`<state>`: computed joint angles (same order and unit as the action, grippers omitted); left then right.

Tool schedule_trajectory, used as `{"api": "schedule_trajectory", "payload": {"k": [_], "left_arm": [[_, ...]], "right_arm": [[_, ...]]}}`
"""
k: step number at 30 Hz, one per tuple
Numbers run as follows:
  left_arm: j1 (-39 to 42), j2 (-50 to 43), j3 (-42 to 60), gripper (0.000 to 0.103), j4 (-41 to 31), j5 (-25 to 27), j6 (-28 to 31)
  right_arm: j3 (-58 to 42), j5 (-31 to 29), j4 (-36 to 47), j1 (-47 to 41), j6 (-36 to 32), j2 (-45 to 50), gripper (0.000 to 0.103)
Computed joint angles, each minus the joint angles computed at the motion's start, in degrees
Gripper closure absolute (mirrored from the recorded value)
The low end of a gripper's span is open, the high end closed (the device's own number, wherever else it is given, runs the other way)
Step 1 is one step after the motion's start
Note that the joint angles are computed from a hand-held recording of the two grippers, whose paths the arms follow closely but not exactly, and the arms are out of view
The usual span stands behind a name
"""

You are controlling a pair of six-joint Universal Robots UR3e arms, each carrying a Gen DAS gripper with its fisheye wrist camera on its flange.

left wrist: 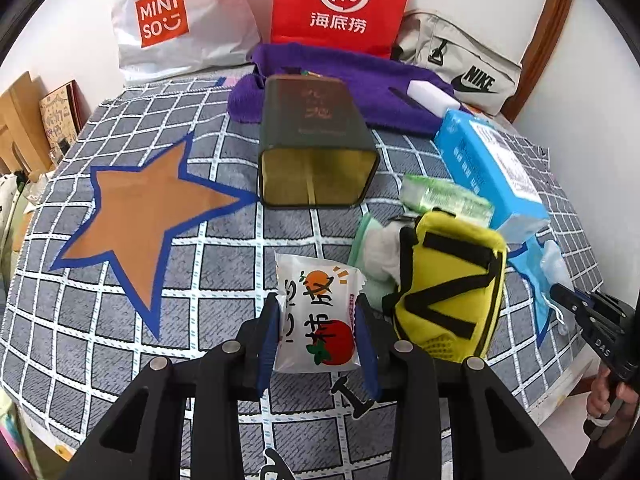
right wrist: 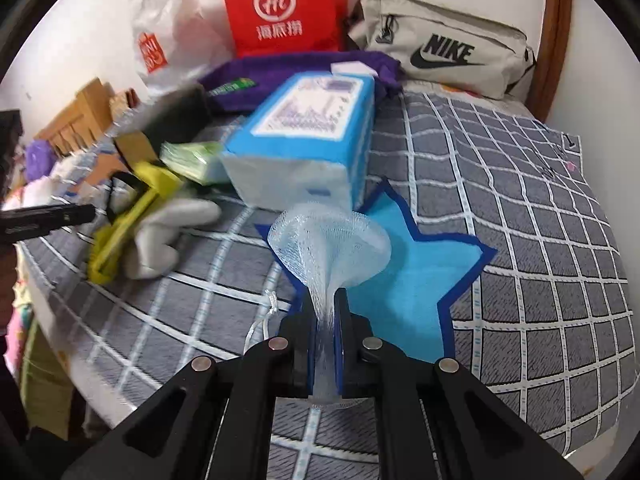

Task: Organize soft objects
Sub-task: 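Grasp the white mesh bag with the right tool while the left tool grasps the tomato-print snack packet, then carry the mesh bag and snack packet in both tools over the purple towel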

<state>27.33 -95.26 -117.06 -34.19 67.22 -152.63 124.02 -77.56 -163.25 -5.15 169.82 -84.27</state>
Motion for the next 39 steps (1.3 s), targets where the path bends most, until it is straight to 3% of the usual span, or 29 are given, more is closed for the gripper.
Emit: {"api": "schedule_trajectory", "payload": {"k": [8, 17, 39], "left_arm": [[1.3, 3.1, 3.7, 0.07, -5.2, -2.1, -0.8], [-0.3, 1.6, 11.3, 0.07, -8.2, -2.2, -3.6], [-6.8, -16.0, 39.5, 0.07, -15.3, 0.1, -10.1]], "right_arm": [[-4.2, 4.4, 5.4, -1.3, -1.2, -5.1, 0.096], [-12.1, 6.8, 9.0, -1.5, -1.0, -3.3, 0.096], [-45.9, 6.4, 19.6, 1.8, 0.7, 18.4, 0.096]]}}
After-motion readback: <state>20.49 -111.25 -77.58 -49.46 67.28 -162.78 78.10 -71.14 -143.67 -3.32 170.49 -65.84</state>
